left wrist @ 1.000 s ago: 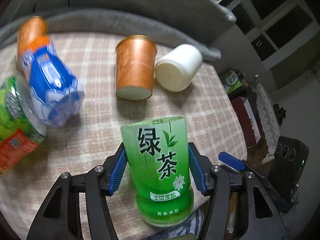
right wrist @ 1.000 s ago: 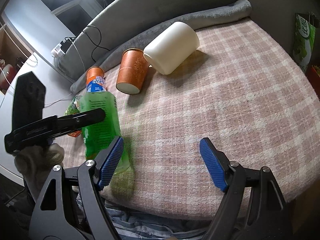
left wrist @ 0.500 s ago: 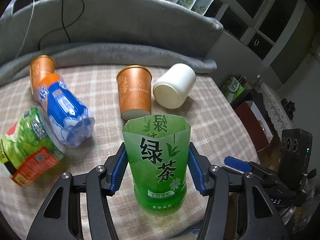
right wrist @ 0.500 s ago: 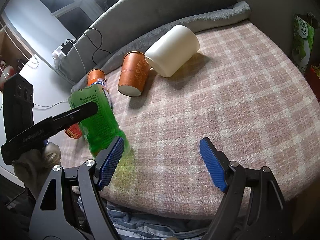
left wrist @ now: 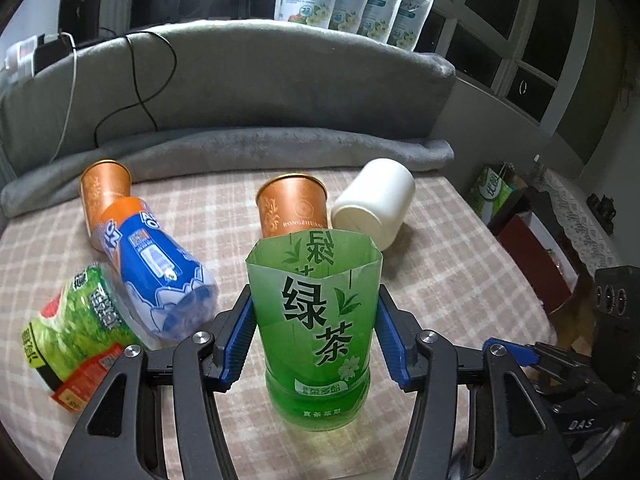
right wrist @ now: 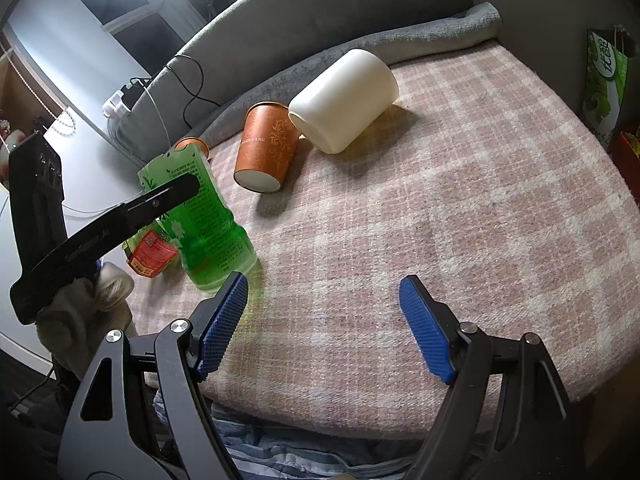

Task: Flip cup upright
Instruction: 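Rotate the bottle upright with the left gripper and lower it onto the bed, then open the left gripper and pull it back from the standing bottle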

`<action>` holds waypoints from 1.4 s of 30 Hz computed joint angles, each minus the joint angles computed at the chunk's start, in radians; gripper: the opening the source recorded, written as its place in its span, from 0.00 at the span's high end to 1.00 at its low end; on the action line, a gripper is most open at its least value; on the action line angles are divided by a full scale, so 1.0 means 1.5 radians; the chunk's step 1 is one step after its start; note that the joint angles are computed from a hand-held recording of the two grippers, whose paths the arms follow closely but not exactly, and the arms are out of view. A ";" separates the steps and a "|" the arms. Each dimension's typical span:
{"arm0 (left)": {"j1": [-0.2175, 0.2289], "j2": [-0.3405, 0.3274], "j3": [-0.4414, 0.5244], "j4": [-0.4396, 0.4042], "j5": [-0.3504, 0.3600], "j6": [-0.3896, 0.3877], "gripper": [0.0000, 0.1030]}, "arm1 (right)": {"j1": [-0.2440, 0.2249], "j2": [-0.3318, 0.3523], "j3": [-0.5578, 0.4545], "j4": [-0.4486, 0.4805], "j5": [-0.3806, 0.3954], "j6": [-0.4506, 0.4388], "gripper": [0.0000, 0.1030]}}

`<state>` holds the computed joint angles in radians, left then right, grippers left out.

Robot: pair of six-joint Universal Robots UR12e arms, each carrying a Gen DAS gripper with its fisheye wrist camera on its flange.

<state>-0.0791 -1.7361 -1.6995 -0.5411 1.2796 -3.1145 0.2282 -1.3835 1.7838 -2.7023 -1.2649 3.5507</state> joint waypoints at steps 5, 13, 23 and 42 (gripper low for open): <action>-0.002 -0.003 -0.007 0.038 0.015 -0.003 0.46 | 0.000 0.002 -0.002 0.003 0.002 -0.001 0.21; -0.003 0.002 -0.027 0.080 0.025 0.007 0.46 | 0.002 0.004 -0.006 0.001 -0.002 -0.007 0.22; 0.004 0.017 -0.043 0.079 0.011 0.010 0.46 | 0.005 0.001 -0.005 -0.007 -0.005 -0.008 0.22; 0.015 0.039 -0.058 0.041 -0.035 0.013 0.46 | 0.017 -0.002 -0.010 -0.006 -0.020 -0.019 0.22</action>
<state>-0.0562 -1.6780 -1.7866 -0.4803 1.2278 -3.0943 0.2537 -1.3864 1.7695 -2.7118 -1.2951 3.5228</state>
